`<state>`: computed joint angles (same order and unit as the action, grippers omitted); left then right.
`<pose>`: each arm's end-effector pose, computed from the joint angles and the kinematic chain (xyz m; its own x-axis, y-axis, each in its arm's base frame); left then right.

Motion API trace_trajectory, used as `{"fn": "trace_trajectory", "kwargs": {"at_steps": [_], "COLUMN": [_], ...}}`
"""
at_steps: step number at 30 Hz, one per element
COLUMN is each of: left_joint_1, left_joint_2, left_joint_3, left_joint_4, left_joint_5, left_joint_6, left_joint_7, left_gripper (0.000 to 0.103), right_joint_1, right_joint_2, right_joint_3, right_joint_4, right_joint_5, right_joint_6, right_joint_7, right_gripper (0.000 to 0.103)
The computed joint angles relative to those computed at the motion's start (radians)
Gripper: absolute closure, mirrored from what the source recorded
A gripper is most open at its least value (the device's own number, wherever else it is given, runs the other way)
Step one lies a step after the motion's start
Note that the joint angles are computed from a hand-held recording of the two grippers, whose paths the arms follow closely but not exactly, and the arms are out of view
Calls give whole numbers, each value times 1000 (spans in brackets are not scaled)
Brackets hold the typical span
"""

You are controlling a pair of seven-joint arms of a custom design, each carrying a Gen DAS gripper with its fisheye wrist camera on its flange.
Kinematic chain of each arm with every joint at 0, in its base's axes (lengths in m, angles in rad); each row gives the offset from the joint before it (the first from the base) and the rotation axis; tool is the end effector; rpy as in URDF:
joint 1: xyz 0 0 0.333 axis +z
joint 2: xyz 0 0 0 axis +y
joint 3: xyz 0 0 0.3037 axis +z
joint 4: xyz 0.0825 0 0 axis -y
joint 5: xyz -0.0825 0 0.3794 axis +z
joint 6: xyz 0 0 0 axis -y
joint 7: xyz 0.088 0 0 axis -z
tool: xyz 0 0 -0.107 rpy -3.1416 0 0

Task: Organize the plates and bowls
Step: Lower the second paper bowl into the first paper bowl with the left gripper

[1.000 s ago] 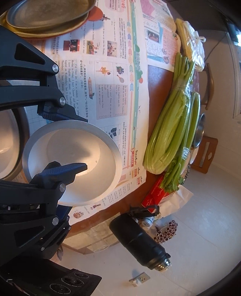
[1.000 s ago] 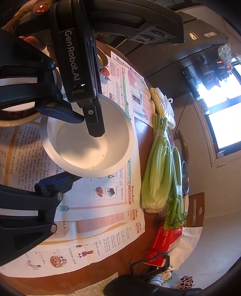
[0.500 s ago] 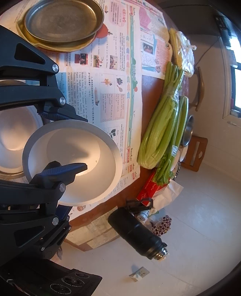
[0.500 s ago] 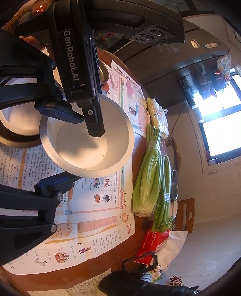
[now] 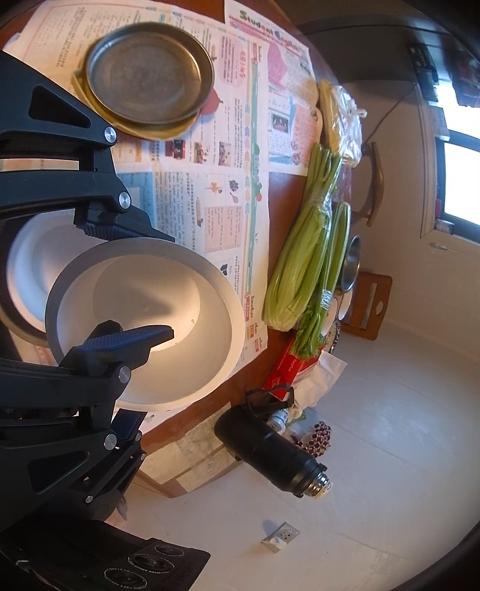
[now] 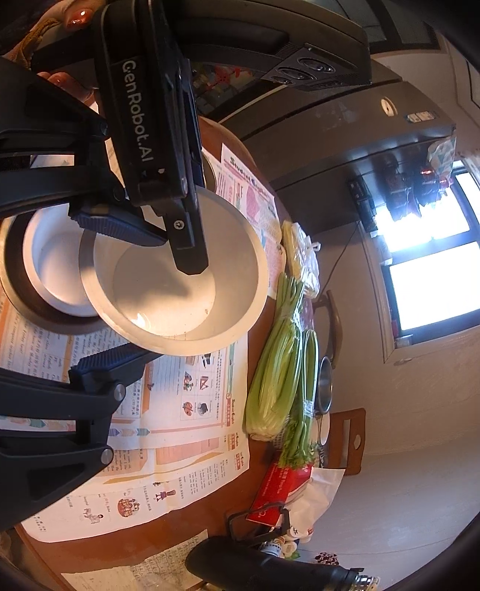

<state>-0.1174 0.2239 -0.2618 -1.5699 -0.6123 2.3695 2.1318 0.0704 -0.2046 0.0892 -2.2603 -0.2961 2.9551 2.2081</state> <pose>0.6237 -0.2364 0.5725 -0.6293 -0.7160 0.3021 -0.6794 0.3182 -0.6612 0.5203 0.1063 0.5422 -0.0979 -0.9709 -0.2187 -0.6095 0.2322 -0.7580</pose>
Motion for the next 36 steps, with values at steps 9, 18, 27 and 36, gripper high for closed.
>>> {"fn": "trace_trajectory", "kwargs": {"at_steps": [9,18,27,36], "left_joint_1": [6,-4,-10,-8], "left_joint_2": [-87,-119,-114,-93], "left_joint_3": [20,42,47,44], "left_joint_4": [-108,-167,-191,-196], "left_joint_5": [-39,-38,9,45], "left_joint_6": [3,0,4,5], "left_joint_7": [43,47,16,-10], "left_gripper": [61,61,61,61], "right_joint_1": [14,35,60,81], "right_joint_2": [-50,-71,-51,-23], "right_joint_3": [21,24,12,0], "right_joint_4": [-43,-79,-88,-85], "right_joint_5": [-1,32,82,123], "right_joint_6": [-12,-22,-31,-46], "right_joint_7": [13,-9,-54,-90], "right_gripper": [51,51,51,51]}}
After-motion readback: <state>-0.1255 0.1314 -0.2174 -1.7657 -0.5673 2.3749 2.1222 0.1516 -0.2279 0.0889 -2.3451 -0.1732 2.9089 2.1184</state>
